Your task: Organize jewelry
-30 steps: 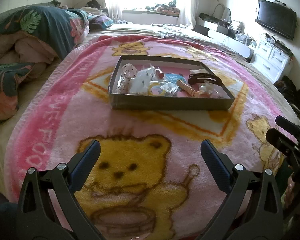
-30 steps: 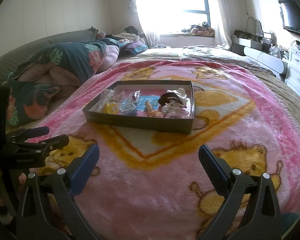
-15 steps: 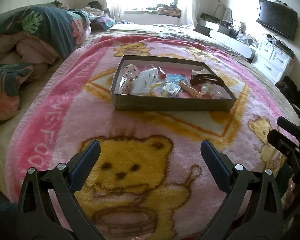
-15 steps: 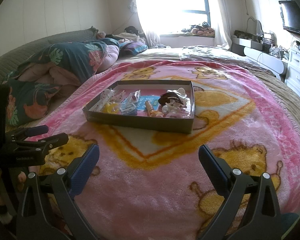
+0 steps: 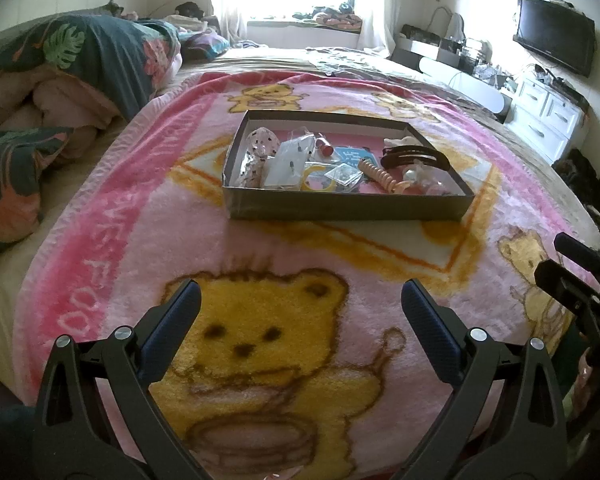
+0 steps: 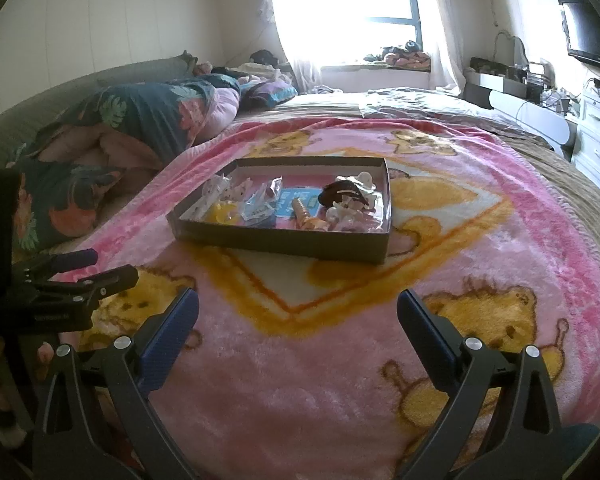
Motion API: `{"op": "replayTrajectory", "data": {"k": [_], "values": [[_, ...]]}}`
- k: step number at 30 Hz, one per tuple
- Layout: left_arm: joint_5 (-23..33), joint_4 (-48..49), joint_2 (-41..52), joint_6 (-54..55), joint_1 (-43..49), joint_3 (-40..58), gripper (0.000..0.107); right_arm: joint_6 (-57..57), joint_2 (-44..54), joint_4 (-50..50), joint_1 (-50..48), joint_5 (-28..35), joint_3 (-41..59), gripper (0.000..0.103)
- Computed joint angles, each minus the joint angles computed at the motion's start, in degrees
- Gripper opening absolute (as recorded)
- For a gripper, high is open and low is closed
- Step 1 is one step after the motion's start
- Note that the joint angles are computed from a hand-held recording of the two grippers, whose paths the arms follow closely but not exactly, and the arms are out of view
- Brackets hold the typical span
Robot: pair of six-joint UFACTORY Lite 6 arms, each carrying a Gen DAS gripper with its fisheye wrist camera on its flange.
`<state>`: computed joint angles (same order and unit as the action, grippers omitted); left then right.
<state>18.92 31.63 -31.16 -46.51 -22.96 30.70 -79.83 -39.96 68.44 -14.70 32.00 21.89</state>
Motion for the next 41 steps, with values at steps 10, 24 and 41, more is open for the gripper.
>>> {"op": "replayTrajectory", "data": {"k": [10,24,41], "values": [[-0.1,-1.3,0.4,1.1,0.3,-0.5,0.094,1.2,-0.3,-0.9,0.5,-0.3,0.1,0.099],[0.7,-3.3,1.6,2.8,0.0,1.0,0.094,0.8,0.4,-0.7,0.7,-1.0,0.4,0.099],[1.3,-11.6,18.6,12.4,17.0,15.1,0.094,-12.5,26.5,10.3,-8.3,-7.1,16.9,0.099]]}}
